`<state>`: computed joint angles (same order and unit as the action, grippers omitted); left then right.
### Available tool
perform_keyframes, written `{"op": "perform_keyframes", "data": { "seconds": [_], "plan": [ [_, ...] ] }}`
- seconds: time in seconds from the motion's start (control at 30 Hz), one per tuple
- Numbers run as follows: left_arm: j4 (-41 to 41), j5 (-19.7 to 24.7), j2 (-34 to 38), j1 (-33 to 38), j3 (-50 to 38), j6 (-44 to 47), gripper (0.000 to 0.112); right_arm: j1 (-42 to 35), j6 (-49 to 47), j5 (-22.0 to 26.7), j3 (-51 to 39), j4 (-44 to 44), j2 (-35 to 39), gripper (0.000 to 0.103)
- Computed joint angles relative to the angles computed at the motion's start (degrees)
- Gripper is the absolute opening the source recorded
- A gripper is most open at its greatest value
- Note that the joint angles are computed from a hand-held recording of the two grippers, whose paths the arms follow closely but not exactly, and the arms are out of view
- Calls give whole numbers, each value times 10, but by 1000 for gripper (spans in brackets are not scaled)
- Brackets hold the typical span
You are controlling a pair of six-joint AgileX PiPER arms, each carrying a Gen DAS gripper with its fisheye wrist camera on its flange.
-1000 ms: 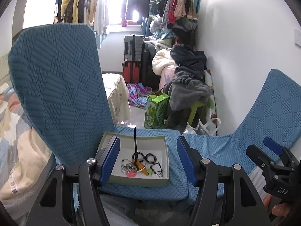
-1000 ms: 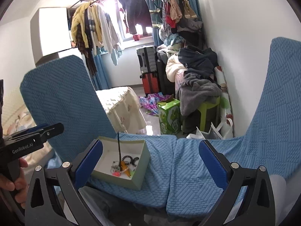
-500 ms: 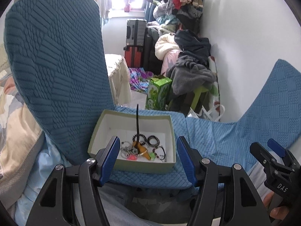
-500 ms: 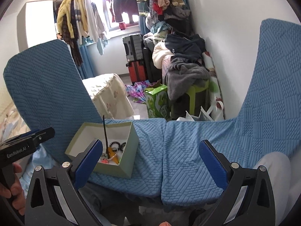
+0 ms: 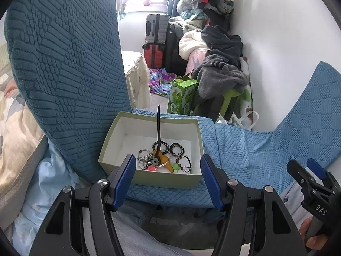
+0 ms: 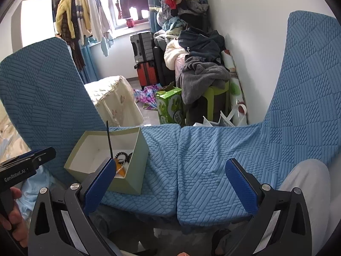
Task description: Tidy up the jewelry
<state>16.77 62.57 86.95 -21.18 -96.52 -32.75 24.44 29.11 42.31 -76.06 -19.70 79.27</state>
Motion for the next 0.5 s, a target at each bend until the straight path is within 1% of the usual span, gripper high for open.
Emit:
{"op": "perform_keyframes", "data": {
  "seconds": [0.5],
  "plan": [
    [-7, 11, 7, -3, -6, 16, 63, -1, 1, 1, 12, 2, -4, 103]
  ]
}}
